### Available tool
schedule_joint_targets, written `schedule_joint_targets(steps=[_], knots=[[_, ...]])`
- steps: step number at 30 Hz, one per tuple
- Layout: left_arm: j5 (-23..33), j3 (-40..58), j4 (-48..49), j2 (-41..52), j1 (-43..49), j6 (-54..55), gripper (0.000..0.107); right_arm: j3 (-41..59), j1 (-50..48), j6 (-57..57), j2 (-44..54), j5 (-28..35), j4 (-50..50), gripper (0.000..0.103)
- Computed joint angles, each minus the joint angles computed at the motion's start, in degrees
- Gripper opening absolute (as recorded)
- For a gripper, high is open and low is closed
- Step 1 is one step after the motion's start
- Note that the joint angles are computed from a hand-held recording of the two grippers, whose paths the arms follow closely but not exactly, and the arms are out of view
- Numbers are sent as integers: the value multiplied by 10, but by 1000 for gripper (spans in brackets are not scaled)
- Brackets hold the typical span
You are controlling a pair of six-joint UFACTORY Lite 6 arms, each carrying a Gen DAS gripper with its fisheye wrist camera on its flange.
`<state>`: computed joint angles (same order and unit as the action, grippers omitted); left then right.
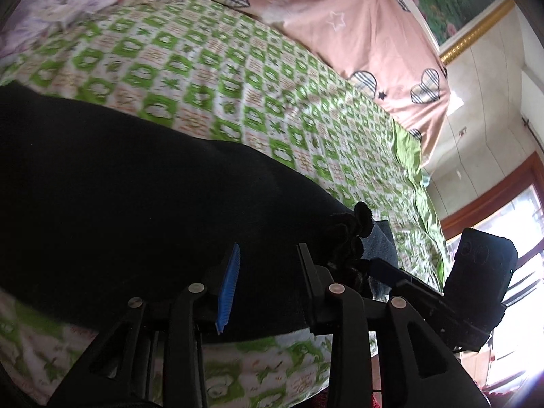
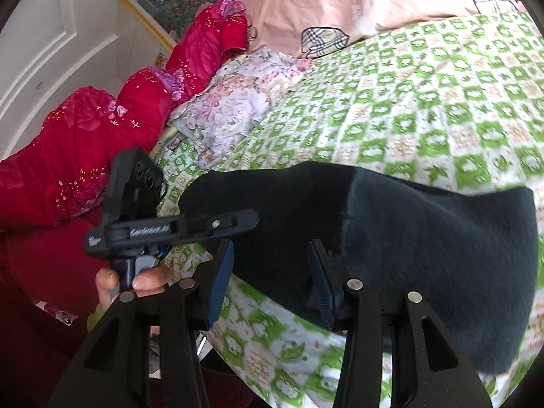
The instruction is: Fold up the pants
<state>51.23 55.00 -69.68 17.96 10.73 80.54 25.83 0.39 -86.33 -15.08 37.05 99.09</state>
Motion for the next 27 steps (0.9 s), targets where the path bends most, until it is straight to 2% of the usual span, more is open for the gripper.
schedule_joint_targets(steps=[3,6,11,17,27], knots=[[11,-12,12,-14,44,0,34,32,26,-16,38,-5,19,47],[-2,-31,13,-31,90,12,34,68,54,-29,78,-13,35,47],[-8,-36,18,-30,157,19,34,130,97,-30,135,-33,44,52],[18,1,35,0,235,-3,41,205,123,-2,195,-39,17,53],[0,76,32,72,286,-60,41,359,175,96,316,-65,-75,55]])
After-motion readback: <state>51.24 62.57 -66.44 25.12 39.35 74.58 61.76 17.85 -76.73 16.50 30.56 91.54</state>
